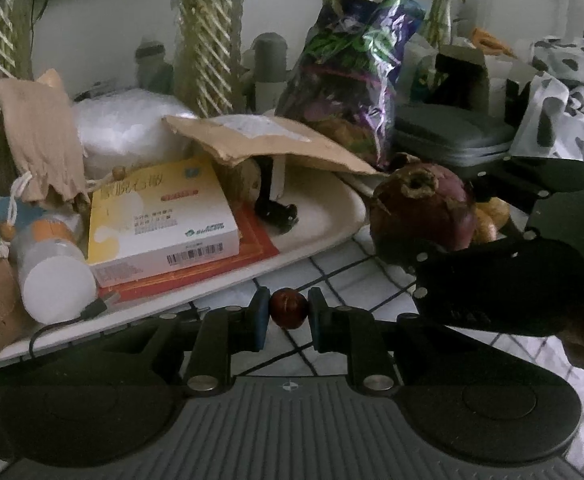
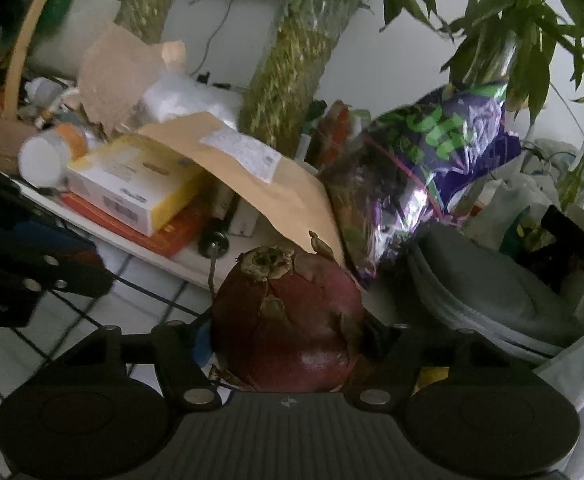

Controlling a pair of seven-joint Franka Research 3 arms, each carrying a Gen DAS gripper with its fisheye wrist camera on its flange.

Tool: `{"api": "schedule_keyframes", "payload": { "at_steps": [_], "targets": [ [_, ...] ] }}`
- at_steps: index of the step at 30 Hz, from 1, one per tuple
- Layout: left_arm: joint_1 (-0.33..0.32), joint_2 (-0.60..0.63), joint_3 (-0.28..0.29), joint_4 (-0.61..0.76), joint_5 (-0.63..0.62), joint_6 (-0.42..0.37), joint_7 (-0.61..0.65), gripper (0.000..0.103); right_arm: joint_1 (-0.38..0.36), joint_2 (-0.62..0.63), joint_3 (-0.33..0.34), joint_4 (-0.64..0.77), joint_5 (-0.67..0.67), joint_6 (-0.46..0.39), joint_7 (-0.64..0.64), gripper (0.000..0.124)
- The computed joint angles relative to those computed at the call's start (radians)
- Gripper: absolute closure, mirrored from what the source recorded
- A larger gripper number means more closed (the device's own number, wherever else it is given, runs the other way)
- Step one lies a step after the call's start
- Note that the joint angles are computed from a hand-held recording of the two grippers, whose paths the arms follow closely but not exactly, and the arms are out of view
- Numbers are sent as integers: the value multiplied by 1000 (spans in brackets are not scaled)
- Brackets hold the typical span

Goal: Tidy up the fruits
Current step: 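Grasp the red dragon fruit with the right tool while the left tool holds the red fruit, then carry the dragon fruit to the plate and release it from the right tool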

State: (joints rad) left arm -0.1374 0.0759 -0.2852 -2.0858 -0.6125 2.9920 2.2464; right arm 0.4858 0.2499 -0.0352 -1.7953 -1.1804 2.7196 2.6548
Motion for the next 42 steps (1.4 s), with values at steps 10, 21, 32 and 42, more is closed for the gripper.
{"api": "schedule_keyframes", "payload": {
  "at_steps": [10,21,32,42],
  "targets": [
    [-50,-74,28,-41,-77,-11,76,83,-32,-111,39,-92,78,52,-6,54],
    [-166,-187,112,-128,-113,-35,100,83,-92,-257,120,-238,238,86,-55,54],
    [-284,-320,198,-234,-87,-56,63,83,-168,-400,216,-381,423,108,-109,54],
    [-368,-438,260,-331,-9,-84,-28,83,-222,-509,301,-481,574,108,-160,54]
  ]
}}
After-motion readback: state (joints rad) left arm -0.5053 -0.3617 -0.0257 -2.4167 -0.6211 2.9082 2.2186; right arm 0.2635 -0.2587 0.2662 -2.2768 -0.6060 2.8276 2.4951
